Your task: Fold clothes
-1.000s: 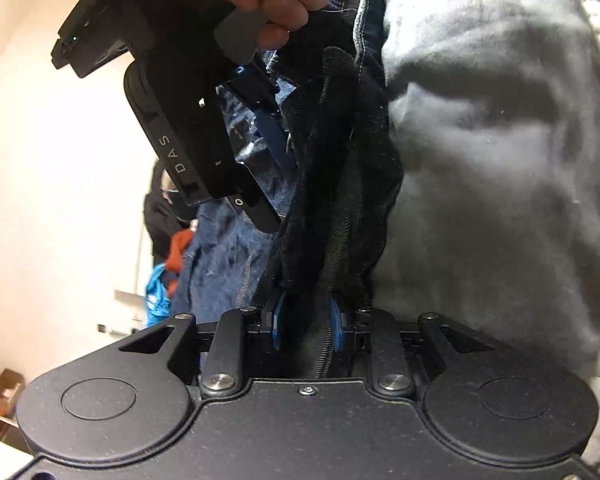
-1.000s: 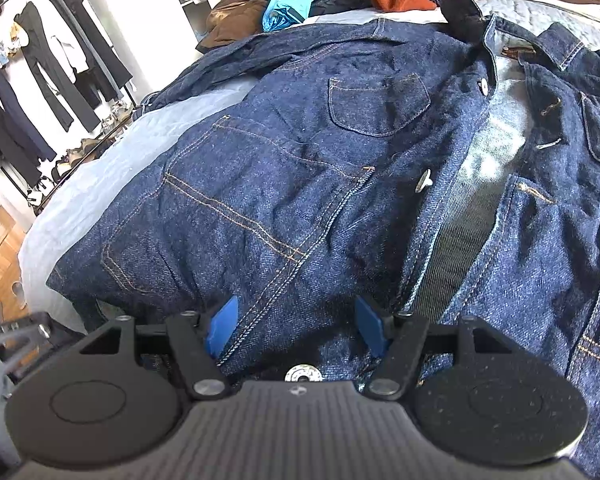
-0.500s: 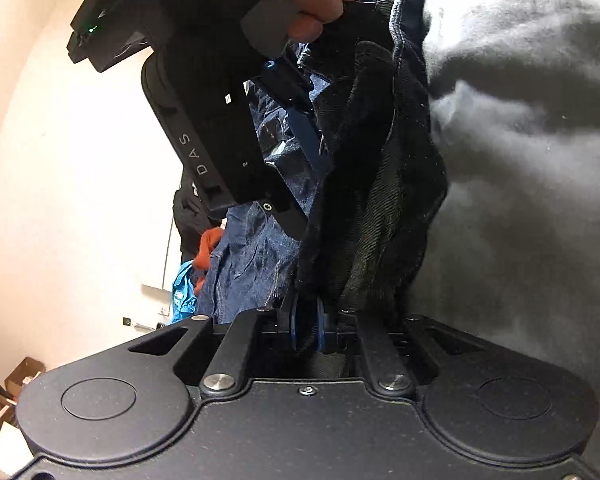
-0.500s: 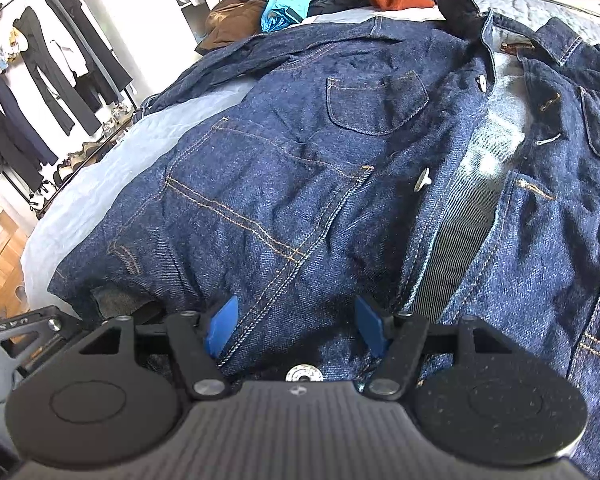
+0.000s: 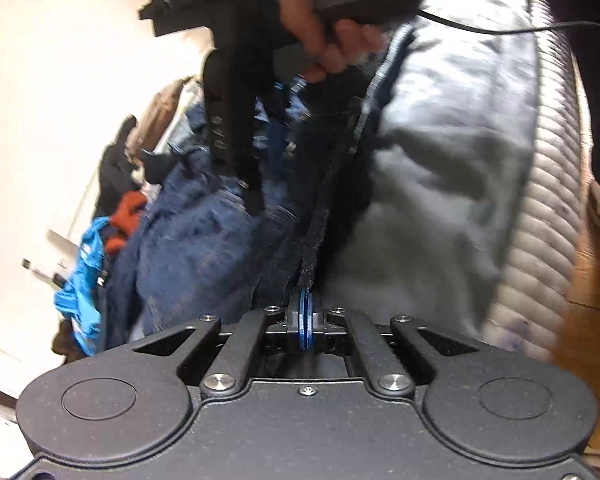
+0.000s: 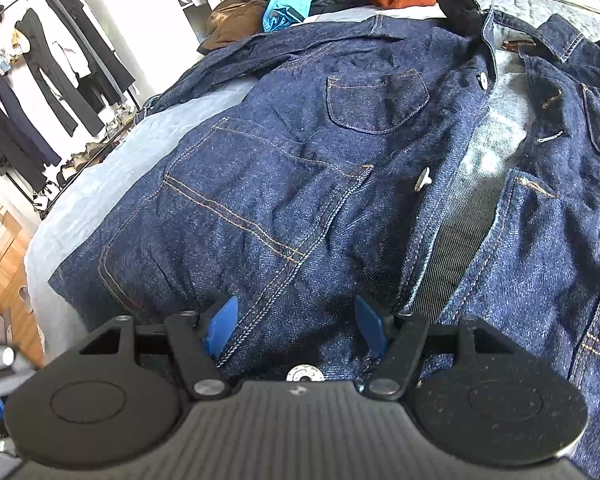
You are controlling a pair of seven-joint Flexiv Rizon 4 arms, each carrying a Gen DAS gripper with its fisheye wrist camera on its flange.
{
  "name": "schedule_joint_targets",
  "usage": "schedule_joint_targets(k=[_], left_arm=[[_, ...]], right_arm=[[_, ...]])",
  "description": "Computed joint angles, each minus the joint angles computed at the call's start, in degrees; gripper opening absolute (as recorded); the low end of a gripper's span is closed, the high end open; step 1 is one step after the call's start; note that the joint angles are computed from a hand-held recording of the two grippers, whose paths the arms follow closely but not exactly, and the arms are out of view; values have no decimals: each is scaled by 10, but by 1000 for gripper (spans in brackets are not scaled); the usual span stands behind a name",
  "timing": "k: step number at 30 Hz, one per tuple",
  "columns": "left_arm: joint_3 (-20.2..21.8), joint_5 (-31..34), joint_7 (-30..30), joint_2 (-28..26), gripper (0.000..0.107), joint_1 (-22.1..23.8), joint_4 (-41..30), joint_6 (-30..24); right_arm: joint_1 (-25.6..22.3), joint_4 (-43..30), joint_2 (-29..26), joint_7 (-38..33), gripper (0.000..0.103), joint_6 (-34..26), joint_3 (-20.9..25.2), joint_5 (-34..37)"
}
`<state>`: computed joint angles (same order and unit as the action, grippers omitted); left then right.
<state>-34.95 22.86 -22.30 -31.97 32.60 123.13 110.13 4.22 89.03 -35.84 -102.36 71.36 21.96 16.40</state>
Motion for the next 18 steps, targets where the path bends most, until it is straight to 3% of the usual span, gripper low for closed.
schedule_joint_targets(k=[5,8,10,13,16,18], left_arm=[[-42,-51,-17,7,0,22,14,-65],[-37,-68,-3,3,0,13,21,-54],[-82,-95,-22,-1,4,44,21,-70],[-148,-120,-75,-19,4,86,20,-48],[-126,-125,-121,-30,4,50,-13,-19],[-100,-139,-147,-36,5,12,-43,-30]], right_arm=[[8,2,-1,-2,65,4,-8,-12],[6,4,-2,-7,65,8,-6,-15],[4,4,-1,-4,65,7,-4,-13],[5,6,0,-3,65,9,-5,-15],[6,7,0,2,65,10,-6,-15],[5,5,-1,4,65,8,-4,-14]])
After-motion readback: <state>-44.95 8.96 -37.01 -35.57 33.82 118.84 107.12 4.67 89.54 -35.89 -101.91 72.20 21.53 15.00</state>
